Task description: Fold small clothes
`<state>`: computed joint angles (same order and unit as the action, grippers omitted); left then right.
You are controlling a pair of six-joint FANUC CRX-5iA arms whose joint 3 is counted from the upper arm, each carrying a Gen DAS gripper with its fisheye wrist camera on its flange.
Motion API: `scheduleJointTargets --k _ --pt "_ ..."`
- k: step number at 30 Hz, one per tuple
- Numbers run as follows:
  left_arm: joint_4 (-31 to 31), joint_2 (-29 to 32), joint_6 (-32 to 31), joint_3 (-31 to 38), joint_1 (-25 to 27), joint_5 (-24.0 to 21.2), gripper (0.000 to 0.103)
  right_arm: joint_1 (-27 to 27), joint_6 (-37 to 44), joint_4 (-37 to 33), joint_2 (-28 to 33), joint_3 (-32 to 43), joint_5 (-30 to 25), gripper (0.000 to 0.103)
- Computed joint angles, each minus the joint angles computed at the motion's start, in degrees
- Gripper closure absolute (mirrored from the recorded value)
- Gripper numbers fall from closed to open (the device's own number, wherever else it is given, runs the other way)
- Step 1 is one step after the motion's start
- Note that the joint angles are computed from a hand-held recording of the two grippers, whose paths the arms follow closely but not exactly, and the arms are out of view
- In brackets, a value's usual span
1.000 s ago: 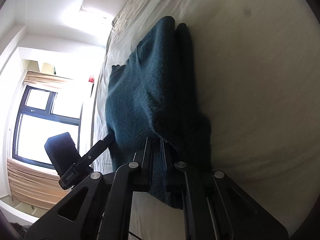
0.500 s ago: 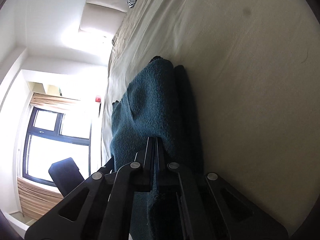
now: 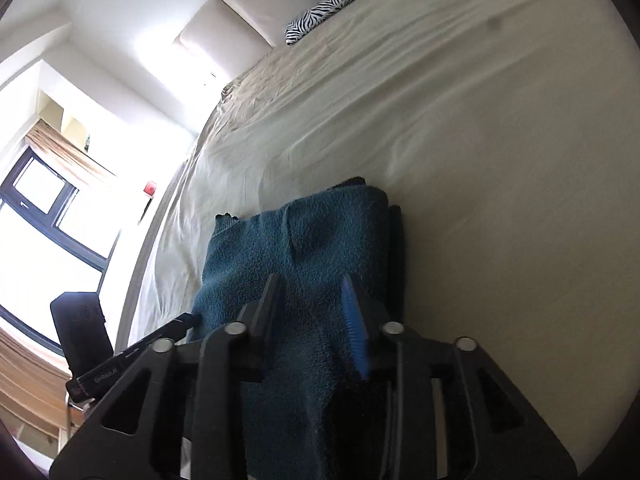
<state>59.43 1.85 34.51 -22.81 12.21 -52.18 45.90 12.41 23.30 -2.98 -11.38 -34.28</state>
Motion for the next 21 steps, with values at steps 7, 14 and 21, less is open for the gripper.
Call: scheduleJointTargets --k 7,14,21 --pt "-3.4 5.3 7.6 3.2 2.4 -6.9 0.033 -5.4 15.5 -24.1 -2.5 2.2 -2.6 0.017" --pt "-5.2 6.9 10.8 3.3 1.2 -8.8 0.031 -9.3 28.3 -39.8 1.4 6.1 -3.9 0.035" --pt "-10.1 6.7 12.8 4.9 -0.5 -7.6 0.035 -11.6 33.1 -47.0 6.9 13.0 -9.4 0.038"
